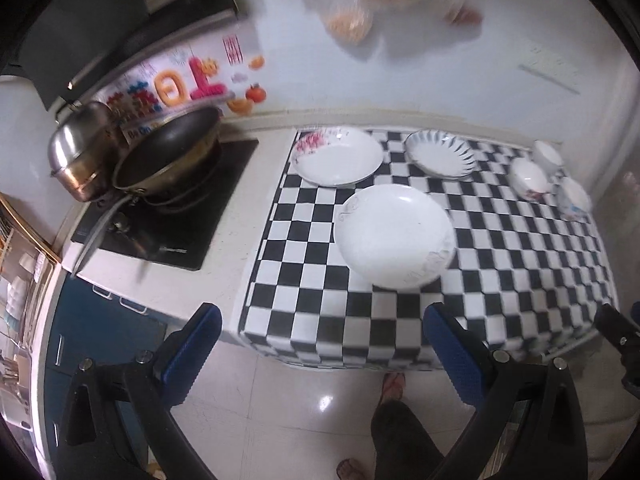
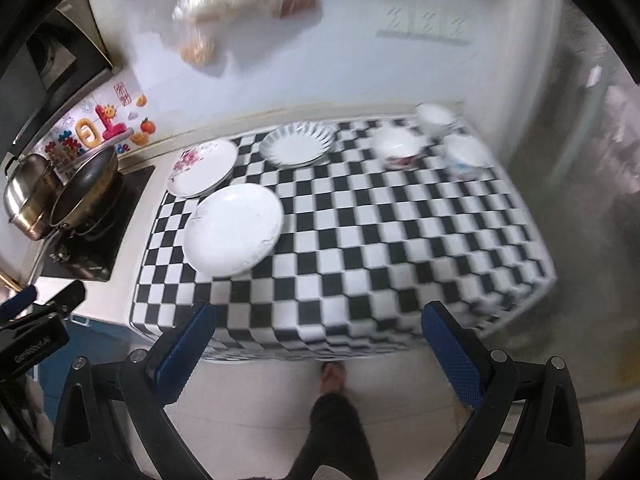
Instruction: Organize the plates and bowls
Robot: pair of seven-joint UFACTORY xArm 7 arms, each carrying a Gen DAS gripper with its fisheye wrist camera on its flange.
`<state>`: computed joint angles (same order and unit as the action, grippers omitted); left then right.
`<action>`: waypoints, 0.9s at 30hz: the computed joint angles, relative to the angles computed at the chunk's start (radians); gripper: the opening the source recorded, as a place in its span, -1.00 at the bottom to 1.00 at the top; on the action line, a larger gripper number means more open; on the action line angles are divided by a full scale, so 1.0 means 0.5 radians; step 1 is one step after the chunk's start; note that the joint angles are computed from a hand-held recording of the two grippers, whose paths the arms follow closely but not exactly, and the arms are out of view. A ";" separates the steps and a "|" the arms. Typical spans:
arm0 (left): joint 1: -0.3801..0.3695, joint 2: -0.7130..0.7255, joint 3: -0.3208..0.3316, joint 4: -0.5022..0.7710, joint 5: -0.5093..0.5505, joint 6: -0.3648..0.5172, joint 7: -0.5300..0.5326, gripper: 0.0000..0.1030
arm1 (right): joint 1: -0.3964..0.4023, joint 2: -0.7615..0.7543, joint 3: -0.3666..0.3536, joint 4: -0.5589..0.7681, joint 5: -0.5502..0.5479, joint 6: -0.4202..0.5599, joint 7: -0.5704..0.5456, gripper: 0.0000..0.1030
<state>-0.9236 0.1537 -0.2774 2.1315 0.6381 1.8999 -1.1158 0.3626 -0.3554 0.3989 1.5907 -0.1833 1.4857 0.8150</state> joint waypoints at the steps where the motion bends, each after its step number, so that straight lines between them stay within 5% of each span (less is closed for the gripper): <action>1: 0.055 0.039 0.028 0.009 -0.061 -0.038 0.027 1.00 | -0.005 0.082 -0.057 -0.021 0.050 -0.077 -0.058 1.00; 6: 0.174 0.352 0.186 0.281 -0.202 -0.064 0.199 1.00 | 0.006 0.537 -0.250 0.081 0.157 -0.322 -0.311 1.00; 10: 0.261 0.575 0.312 0.497 -0.373 -0.090 0.291 1.00 | 0.030 0.937 -0.373 0.362 0.248 -0.317 -0.505 1.00; 16: 0.459 0.734 0.410 0.501 -0.671 -0.228 0.442 0.98 | 0.036 1.427 -0.471 0.754 0.447 -0.228 -0.717 1.00; 21: 0.690 0.655 0.382 0.126 -0.940 -0.518 0.518 0.55 | 0.015 1.753 -0.484 1.002 0.653 -0.152 -0.754 0.93; 27: 0.870 0.600 0.316 -0.176 -1.188 -0.723 0.668 -0.15 | -0.011 1.976 -0.463 1.164 0.846 -0.077 -0.684 0.37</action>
